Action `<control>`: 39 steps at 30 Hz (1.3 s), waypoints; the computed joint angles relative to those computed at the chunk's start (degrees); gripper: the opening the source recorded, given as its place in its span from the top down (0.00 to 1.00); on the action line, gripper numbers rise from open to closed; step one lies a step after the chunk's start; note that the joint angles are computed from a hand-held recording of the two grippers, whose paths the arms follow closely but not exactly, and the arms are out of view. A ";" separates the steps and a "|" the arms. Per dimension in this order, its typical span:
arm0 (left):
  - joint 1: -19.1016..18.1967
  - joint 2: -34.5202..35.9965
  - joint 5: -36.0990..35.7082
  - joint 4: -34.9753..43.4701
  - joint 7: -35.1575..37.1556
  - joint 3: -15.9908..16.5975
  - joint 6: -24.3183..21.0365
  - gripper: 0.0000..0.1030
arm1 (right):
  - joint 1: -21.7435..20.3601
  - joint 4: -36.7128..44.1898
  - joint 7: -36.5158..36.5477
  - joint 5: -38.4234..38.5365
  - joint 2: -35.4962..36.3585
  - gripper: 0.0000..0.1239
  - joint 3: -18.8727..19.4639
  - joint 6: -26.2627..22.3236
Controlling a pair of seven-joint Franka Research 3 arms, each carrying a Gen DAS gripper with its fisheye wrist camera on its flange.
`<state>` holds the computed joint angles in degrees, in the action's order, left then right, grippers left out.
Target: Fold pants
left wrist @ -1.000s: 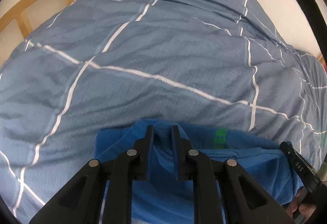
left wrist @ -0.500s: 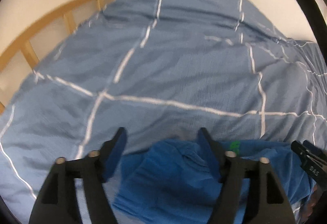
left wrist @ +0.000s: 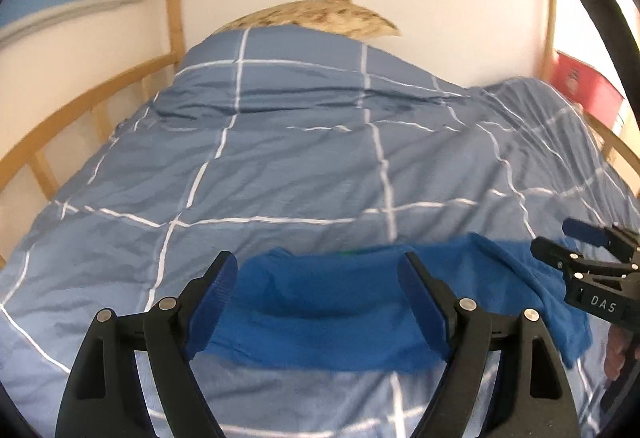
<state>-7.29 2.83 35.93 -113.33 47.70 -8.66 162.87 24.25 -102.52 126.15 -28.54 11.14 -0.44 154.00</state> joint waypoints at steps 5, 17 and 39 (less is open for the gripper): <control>-0.92 -4.06 11.03 -3.25 -9.83 -1.04 0.78 0.11 | -0.81 -9.19 5.72 -8.03 -8.44 0.46 0.57 3.46; -4.99 -8.15 -2.66 -10.87 1.46 -6.80 7.39 0.12 | -11.59 -31.56 9.92 -10.57 -29.61 0.46 6.78 9.17; -10.97 12.99 -21.75 1.01 22.78 -15.21 8.46 0.38 | -13.36 -52.07 -13.43 12.52 -34.85 0.58 -3.43 22.72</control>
